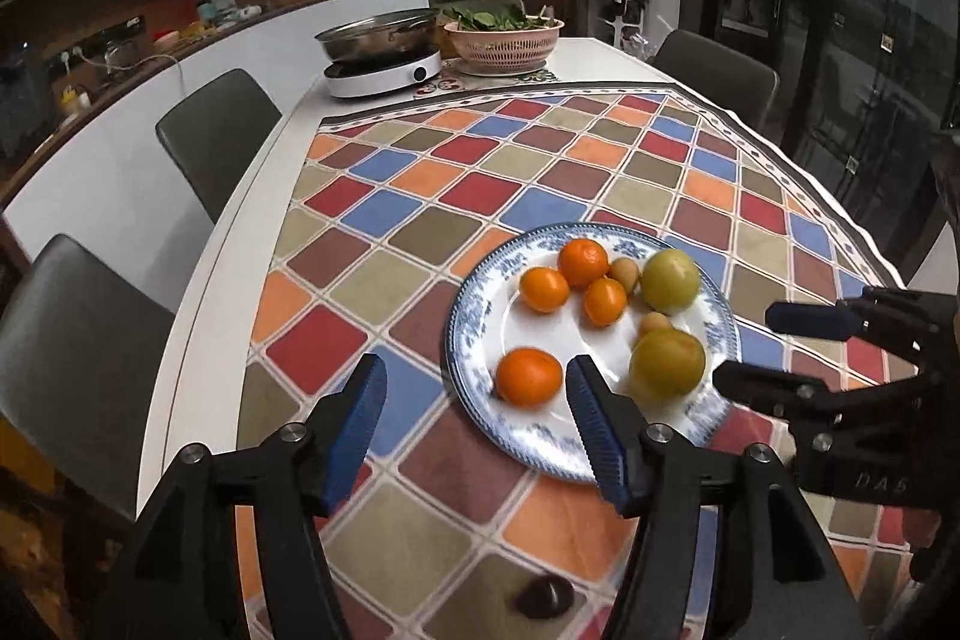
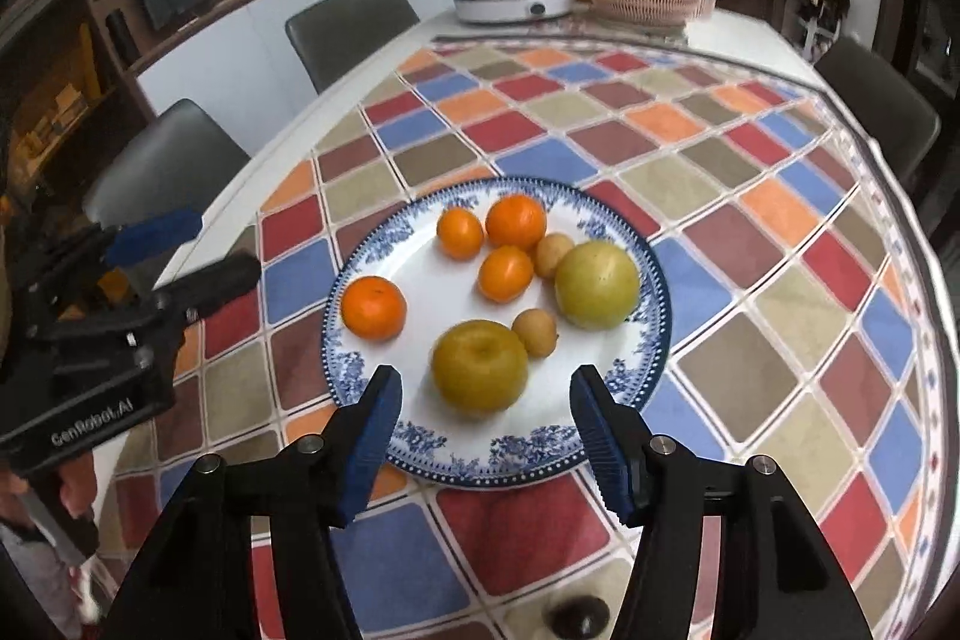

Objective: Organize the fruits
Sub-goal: 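Lower both fruits onto the plate and open both grippers, then move both grippers to the dark plums and close them on the plums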

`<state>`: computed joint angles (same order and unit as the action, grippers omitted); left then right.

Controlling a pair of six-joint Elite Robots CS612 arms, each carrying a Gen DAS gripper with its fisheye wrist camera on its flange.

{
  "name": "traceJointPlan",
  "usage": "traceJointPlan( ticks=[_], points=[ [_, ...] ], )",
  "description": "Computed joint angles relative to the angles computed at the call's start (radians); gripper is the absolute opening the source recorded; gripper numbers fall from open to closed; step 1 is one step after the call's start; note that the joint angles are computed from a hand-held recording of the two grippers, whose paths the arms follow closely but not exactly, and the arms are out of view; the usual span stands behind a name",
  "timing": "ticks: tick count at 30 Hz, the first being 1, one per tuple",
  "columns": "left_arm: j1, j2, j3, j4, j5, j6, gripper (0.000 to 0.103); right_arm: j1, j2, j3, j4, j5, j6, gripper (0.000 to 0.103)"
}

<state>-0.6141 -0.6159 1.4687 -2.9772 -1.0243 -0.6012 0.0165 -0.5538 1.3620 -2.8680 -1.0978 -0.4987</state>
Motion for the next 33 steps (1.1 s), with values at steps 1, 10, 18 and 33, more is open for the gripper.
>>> traceJointPlan(
  ticks=[1, 10, 18, 33],
  points=[
    [-0.006, -0.006, 0.011, -0.007, 0.004, -0.008, 0.062, -0.002, -0.006, 0.009, -0.011, 0.002, -0.003, 0.059],
    [-0.058, -0.050, 0.087, -0.044, 0.075, -0.052, 0.068, -0.023, -0.064, 0.114, -0.120, 0.015, -0.012, 0.065],
    [-0.088, -0.071, 0.129, -0.048, 0.098, -0.106, 0.071, -0.042, -0.096, 0.183, -0.182, 0.013, -0.006, 0.065],
    [-0.103, -0.062, 0.155, 0.027, 0.060, -0.210, 0.072, -0.046, -0.098, 0.247, -0.257, -0.087, 0.016, 0.065]
  ],
)
